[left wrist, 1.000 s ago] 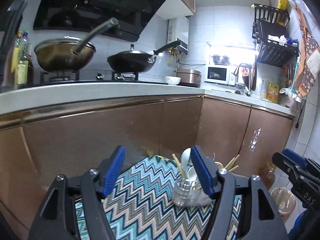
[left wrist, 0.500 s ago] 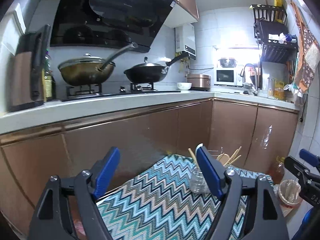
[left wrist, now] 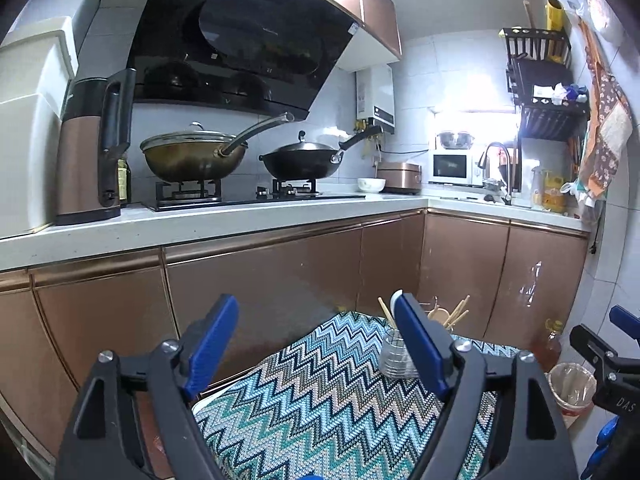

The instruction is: Organize utensils

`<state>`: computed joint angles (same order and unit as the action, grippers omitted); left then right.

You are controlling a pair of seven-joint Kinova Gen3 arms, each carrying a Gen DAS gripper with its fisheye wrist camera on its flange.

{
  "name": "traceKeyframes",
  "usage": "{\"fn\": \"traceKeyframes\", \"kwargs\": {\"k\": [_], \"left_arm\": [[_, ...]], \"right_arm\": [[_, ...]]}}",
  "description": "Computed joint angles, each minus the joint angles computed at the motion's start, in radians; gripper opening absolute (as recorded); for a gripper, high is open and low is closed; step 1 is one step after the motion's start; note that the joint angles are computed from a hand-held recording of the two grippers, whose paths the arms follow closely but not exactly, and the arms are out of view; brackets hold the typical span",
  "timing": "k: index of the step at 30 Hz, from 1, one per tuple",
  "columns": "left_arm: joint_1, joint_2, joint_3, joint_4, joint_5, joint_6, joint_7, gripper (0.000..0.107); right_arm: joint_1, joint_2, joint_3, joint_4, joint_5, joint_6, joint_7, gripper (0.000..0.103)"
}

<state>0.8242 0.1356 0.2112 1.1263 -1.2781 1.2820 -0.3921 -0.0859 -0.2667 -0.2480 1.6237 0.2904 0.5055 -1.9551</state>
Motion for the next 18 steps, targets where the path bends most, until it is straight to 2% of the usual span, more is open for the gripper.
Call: {"fn": "traceKeyframes", "kwargs": {"k": [7,18], "left_arm": [[0.011,-0.028,0.025,0.042,-0.047,0.024,0.04,0.08],[-0.013,-0.049,0.067,0.073,-0.062,0.042,0.069,0.08]], "right_arm": [[0.025,-0.025,-0.022,0.002,0.019,0.032,-0.025,0.103],[0.049,-0.057,-0.043,0.021,0.031,0.044,-0.037,0.103]]}}
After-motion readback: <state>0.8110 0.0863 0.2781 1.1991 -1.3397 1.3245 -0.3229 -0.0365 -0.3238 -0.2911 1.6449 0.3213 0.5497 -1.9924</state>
